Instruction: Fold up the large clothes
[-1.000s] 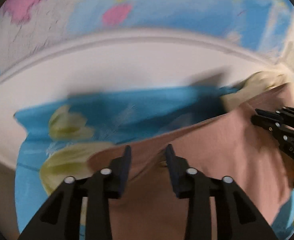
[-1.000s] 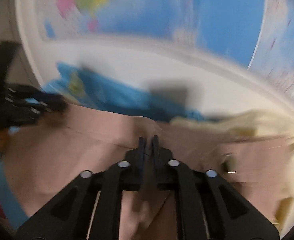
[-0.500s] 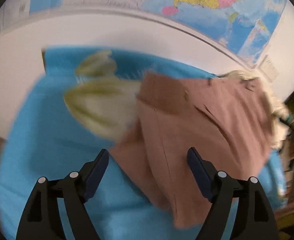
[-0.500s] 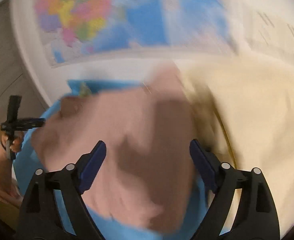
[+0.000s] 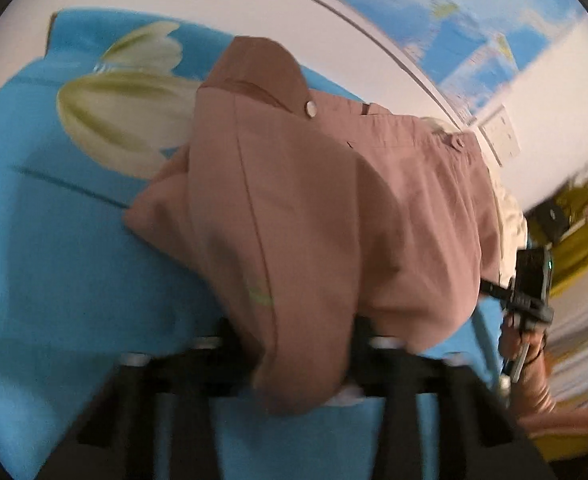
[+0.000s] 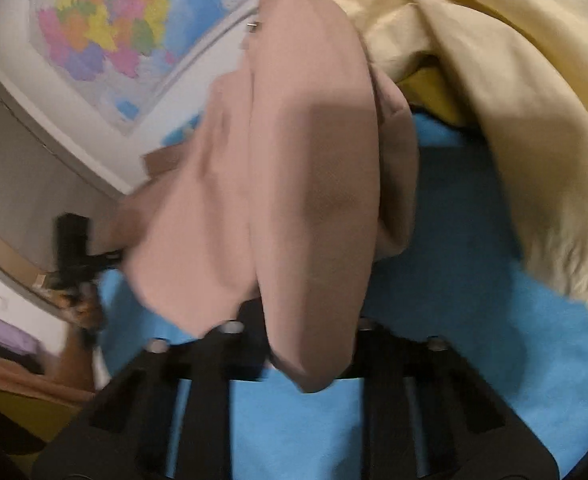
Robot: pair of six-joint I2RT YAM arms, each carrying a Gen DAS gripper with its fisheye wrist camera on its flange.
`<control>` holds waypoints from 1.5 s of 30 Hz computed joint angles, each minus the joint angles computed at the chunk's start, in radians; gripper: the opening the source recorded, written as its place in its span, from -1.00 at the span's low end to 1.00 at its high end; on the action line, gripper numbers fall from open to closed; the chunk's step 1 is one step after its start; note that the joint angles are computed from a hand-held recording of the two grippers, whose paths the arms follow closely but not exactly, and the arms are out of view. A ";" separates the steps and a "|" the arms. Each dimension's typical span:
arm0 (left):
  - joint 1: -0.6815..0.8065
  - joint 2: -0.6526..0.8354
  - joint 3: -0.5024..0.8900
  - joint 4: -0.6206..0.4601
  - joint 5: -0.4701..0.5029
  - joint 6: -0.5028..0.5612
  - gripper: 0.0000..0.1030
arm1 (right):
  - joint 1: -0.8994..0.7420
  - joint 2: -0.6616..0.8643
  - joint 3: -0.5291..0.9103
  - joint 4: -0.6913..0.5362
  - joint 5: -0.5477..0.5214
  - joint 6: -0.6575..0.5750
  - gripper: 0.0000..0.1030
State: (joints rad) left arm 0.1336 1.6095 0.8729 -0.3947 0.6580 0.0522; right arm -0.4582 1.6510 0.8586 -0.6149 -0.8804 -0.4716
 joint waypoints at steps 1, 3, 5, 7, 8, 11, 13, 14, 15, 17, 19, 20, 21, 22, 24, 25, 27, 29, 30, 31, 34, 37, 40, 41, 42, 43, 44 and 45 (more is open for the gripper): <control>0.002 -0.046 -0.012 -0.009 0.010 -0.015 -0.61 | -0.012 -0.051 -0.012 -0.045 -0.030 -0.032 -0.72; 0.027 -0.124 -0.025 -0.056 0.069 -0.009 -0.63 | -0.058 -0.128 -0.010 -0.186 -0.101 -0.129 -0.76; 0.066 -0.189 -0.029 -0.123 0.136 0.035 -0.63 | -0.115 -0.207 0.002 -0.376 -0.157 -0.263 -0.76; 0.115 -0.244 -0.050 -0.196 0.152 0.111 -0.60 | -0.182 -0.245 0.000 -0.558 -0.163 -0.438 -0.77; 0.141 -0.239 -0.055 -0.229 0.150 0.138 -0.57 | -0.215 -0.238 -0.006 -0.624 -0.156 -0.509 -0.76; 0.197 -0.148 -0.068 -0.290 0.128 0.222 -0.48 | -0.258 -0.196 -0.064 -0.632 -0.057 -0.546 -0.74; 0.191 -0.104 -0.084 -0.264 0.079 0.213 -0.37 | -0.235 -0.185 -0.118 -0.539 0.026 -0.466 -0.60; 0.198 -0.105 -0.097 -0.241 0.088 0.201 -0.25 | -0.225 -0.200 -0.145 -0.476 0.073 -0.404 -0.40; 0.197 -0.125 -0.104 -0.226 0.077 0.188 -0.16 | -0.224 -0.204 -0.148 -0.458 0.086 -0.379 -0.26; 0.189 -0.216 -0.130 -0.173 0.020 0.151 0.25 | -0.244 -0.247 -0.132 -0.430 0.095 -0.319 0.19; 0.186 -0.281 -0.125 -0.158 -0.005 0.156 0.42 | -0.258 -0.350 -0.139 -0.350 0.131 -0.241 0.39; 0.177 -0.299 -0.112 -0.155 -0.013 0.159 0.65 | -0.258 -0.396 -0.135 -0.317 0.133 -0.219 0.43; 0.161 -0.301 -0.100 -0.142 -0.025 0.155 0.70 | -0.245 -0.422 -0.130 -0.281 0.125 -0.187 0.50; 0.130 -0.291 -0.084 -0.118 -0.052 0.153 0.70 | -0.232 -0.433 -0.131 -0.250 0.124 -0.164 0.51; 0.090 -0.224 -0.037 -0.101 -0.101 0.144 0.68 | -0.139 -0.444 -0.149 -0.107 0.171 -0.056 0.50; 0.051 -0.163 -0.002 -0.090 -0.138 0.126 0.59 | -0.081 -0.430 -0.154 -0.041 0.204 0.009 0.47; 0.011 -0.074 0.047 -0.079 -0.171 0.119 0.48 | 0.025 -0.321 -0.120 0.060 0.237 0.099 0.19; -0.019 -0.029 0.062 -0.065 -0.207 0.118 0.09 | 0.053 -0.245 -0.091 0.073 0.268 0.089 -0.26; -0.030 -0.011 0.072 -0.057 -0.213 0.118 0.00 | 0.071 -0.215 -0.079 0.080 0.279 0.097 -0.69; -0.045 0.003 0.078 -0.035 -0.223 0.108 -0.20 | 0.085 -0.178 -0.054 0.078 0.272 0.111 -0.83; -0.050 0.006 0.089 -0.019 -0.237 0.082 -0.62 | 0.056 -0.201 -0.040 0.104 0.224 0.134 -0.93; -0.049 0.009 0.106 -0.007 -0.225 0.049 -0.73 | 0.012 -0.210 -0.019 0.137 0.161 0.205 -0.94; -0.082 0.021 0.118 0.005 -0.267 0.031 -0.73 | 0.000 -0.137 -0.001 0.150 0.189 0.227 -0.94; -0.094 0.019 0.116 0.010 -0.290 0.030 -0.73 | 0.005 -0.105 0.006 0.144 0.202 0.226 -0.93; -0.105 0.018 0.114 0.015 -0.308 0.028 -0.73 | 0.015 -0.074 0.007 0.150 0.221 0.228 -0.92; -0.116 0.013 0.109 0.021 -0.326 0.027 -0.73 | 0.014 -0.064 -0.001 0.158 0.223 0.229 -0.92; -0.121 0.004 0.102 0.026 -0.340 0.030 -0.73 | 0.019 -0.062 -0.011 0.170 0.221 0.231 -0.89; -0.124 0.001 0.099 0.027 -0.350 0.032 -0.72 | 0.031 -0.070 -0.016 0.184 0.226 0.245 -0.88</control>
State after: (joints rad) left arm 0.0095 1.6100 0.9722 -0.3674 0.3082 0.0842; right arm -0.4273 1.5815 0.8424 -0.4313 -0.6546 -0.2267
